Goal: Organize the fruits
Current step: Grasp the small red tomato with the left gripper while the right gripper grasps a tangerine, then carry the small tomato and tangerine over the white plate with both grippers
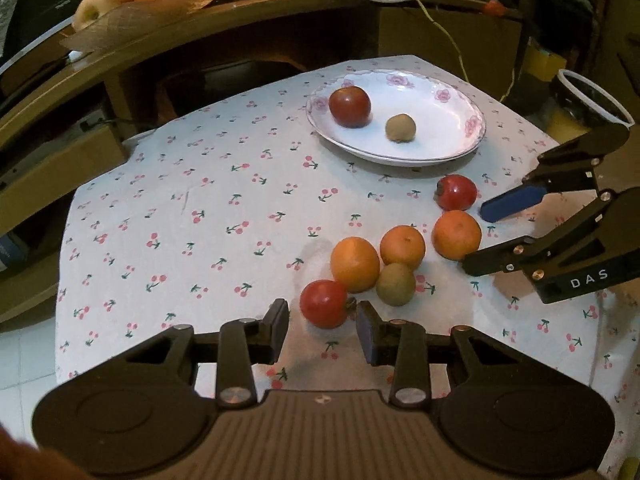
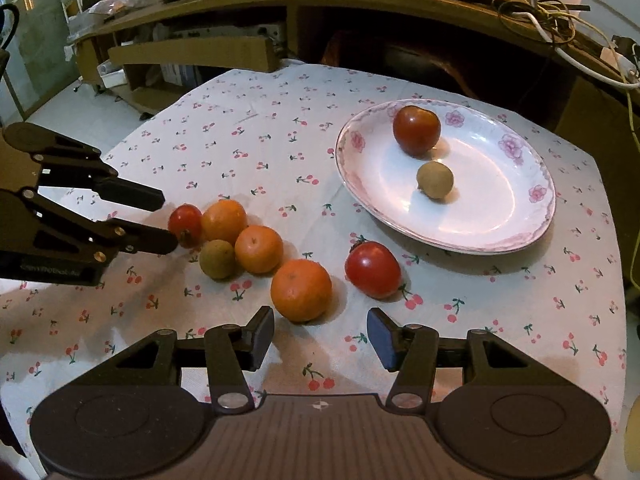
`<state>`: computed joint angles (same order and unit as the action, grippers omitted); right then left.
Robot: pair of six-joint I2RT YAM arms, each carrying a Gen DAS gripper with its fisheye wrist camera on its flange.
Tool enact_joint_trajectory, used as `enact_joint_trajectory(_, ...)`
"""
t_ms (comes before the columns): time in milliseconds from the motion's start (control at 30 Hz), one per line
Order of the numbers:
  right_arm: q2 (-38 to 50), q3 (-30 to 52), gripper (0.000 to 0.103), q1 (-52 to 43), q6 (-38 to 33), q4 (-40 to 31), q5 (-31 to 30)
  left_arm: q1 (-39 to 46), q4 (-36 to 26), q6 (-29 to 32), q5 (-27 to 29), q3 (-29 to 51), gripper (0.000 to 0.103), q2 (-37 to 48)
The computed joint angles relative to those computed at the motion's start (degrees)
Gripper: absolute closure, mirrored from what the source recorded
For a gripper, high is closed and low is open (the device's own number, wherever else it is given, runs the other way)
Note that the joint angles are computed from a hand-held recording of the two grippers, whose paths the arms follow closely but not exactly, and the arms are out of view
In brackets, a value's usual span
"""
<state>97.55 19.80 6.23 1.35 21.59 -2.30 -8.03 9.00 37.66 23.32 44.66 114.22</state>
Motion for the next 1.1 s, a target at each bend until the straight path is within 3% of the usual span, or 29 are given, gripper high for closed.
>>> enact_joint_trajectory(667, 5.1, 1.5, 0.051, 0.4, 0.4, 5.7, -1.4, -1.7, 2.5, -0.8, -1.0, 0.6, 0.060, 2.9)
enact_joint_trajectory(800, 5.1, 2.1, 0.067, 0.8, 0.7, 5.3, -1.8, -1.6, 3.4, -1.5, -1.2, 0.5, 0.062, 3.0)
enact_joint_trajectory(1100, 0.6, 0.8, 0.068, 1.2, 0.7, 0.7, -1.3, -1.2, 0.5, 0.0, -1.3, -0.4, 0.065, 0.9)
